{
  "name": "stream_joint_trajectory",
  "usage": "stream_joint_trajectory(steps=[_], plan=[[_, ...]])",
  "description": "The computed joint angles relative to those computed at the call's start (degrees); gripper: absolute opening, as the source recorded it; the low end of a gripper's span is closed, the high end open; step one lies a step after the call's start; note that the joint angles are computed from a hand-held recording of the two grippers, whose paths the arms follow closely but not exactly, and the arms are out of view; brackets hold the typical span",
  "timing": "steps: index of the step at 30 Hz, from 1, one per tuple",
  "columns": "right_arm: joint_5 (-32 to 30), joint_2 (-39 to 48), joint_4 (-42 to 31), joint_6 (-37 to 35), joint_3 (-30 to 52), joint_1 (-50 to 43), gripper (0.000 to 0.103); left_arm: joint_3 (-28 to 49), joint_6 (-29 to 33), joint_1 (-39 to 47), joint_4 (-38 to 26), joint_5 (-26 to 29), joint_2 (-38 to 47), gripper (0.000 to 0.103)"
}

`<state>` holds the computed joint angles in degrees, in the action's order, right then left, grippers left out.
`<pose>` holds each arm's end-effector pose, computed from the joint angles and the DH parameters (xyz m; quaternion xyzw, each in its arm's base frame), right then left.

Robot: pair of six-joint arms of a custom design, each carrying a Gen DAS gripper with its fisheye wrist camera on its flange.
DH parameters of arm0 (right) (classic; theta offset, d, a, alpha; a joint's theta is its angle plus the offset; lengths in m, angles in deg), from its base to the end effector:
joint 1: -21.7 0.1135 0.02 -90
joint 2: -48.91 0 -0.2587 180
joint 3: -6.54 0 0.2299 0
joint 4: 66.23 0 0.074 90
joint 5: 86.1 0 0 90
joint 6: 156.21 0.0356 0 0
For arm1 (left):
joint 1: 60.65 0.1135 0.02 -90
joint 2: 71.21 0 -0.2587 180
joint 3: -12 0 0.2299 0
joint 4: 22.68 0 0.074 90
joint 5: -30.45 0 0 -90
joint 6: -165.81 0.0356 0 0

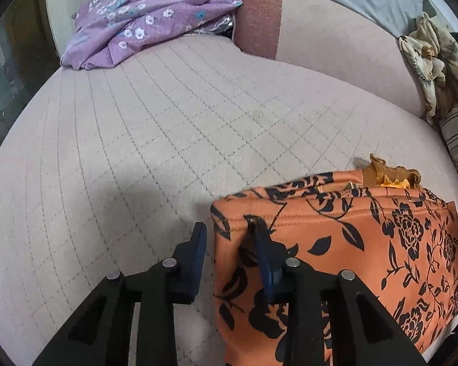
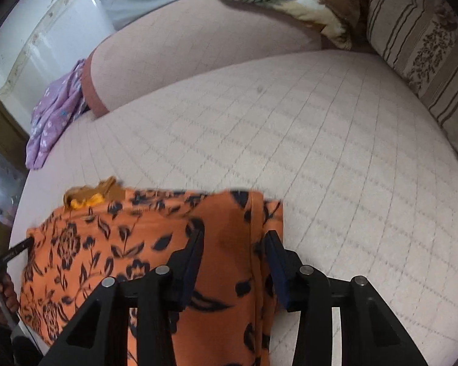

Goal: Fold small clothes

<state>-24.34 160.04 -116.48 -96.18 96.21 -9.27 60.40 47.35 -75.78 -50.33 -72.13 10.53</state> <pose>0.3176 -0.1710 0.1707 -0.0304 0.9578 0.1294 0.2550 0.2218 -0.0519 0.1481 -0.1389 0.9526 0.0061 0.2705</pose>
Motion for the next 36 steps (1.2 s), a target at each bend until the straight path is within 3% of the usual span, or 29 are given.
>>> stream_joint_trajectory(steps=[2, 3, 4, 5, 6, 9, 11, 14, 16, 17, 18, 20, 23, 25, 26, 27, 29, 32, 33, 35, 36], plan=[[1.18, 2.08, -1.14, 0.53, 2.05, 1.54, 0.044, 0.72, 0.39, 0.14, 0.08, -0.42, 1.39, 0.035], [2.47, 3.67, -2.04, 0.16, 3.16, 2.73, 0.042, 1.04, 0.66, 0.13, 0.15, -0.52, 2.2, 0.029], [3.99, 4.45, -1.39, -0.21, 3.03, 3.83, 0.036, 1.42, 1.3, 0.21, 0.24, -0.47, 2.73, 0.016], [4.52, 4.33, -0.4, -0.16, 2.48, 4.29, 0.025, 2.1, 1.29, -0.36, -0.52, -1.26, 2.9, 0.007], [4.5, 3.43, 0.32, 0.36, 1.75, 4.5, 0.012, 2.28, 1.5, -0.87, -0.5, -2.2, 2.57, 0.006], [4.85, -2.54, 4.18, 0.32, -2.63, 4.84, 0.008, 2.46, 2.38, -4.87, -1.98, -8.35, -3.22, 0.006], [5.81, -6.45, 7.18, 0.18, -5.16, 5.05, 0.006, 2.93, 2.76, -5.48, -1.95, -9.56, -5.61, 0.006], [8.58, -7.25, 11.8, 2.77, -5.95, 4.68, 0.005, 5.37, 3.76, -4.25, -0.74, -9.12, 1.68, 0.007], [10.55, -2.65, 12.13, 5.52, -3.17, 4.44, 0.007, 8.19, 4.33, -3.09, -0.22, -9.18, 12.23, 0.009], [9.02, 2.87, 6.7, 7.18, 1.94, 3.46, 0.008, 8.26, 4.44, -2.96, 0.62, -9.53, 13.99, 0.01], [8.41, 5.52, 4.05, 8.4, 4.29, 2.68, 0.008, 7.13, 4.53, -3.96, 2.26, -11.29, 13.13, 0.011], [6.52, 2.74, 6.59, 10.41, 0.79, 0.66, 0.009, 6.33, 4.41, -4.77, 1.61, -11.68, 9.09, 0.016], [2.53, -6.12, 7.98, 8.57, -5.35, -1.08, 0.014, 5.44, 2.5, -6.64, -1.59, -14.61, 1.12, 0.041], [-2.04, -11.23, 5.37, 6.99, -7.16, -1.65, 0.034, 4.85, 0.25, -9.35, -4.29, -17.73, -4.32, 0.053], [-4.52, -12.81, 2.71, 5.22, -7.02, -1.36, 0.064, 4.57, -1.3, -11.23, -6.77, -19.33, -7.61, 0.056], [-5.88, -13.94, 0.94, 3.8, -7.19, -0.65, 0.081, 4.45, -3.05, -13.29, -8.71, -20.7, -9.67, 0.057], [-9.35, -15.99, -2.33, 0.52, -8.35, 1.57, 0.081, 3.85, -7.68, -19.03, -14.23, -23.42, -14.77, 0.058], [-17.1, -8.0, -17.16, -8.75, -2.56, 5.82, 0.079, 2.43, -16.77, -28.95, -21.22, -26.27, -18.67, 0.062], [-16.53, -5.01, -17.5, -8.49, -1.94, 7.03, 0.079, 1.83, -20.12, -32.03, -23.09, -26.61, -19.02, 0.062], [-8.92, -0.73, -7.02, 0.45, -2.92, 8.03, 0.077, 0.58, -28.25, -38.19, -25.98, -26.38, -17.71, 0.062], [-6.3, 3.96, -2.89, 7.95, -0.32, 6.17, 0.05, -0.02, -30.39, -39.91, -26.37, -25.65, -16.97, 0.062]])
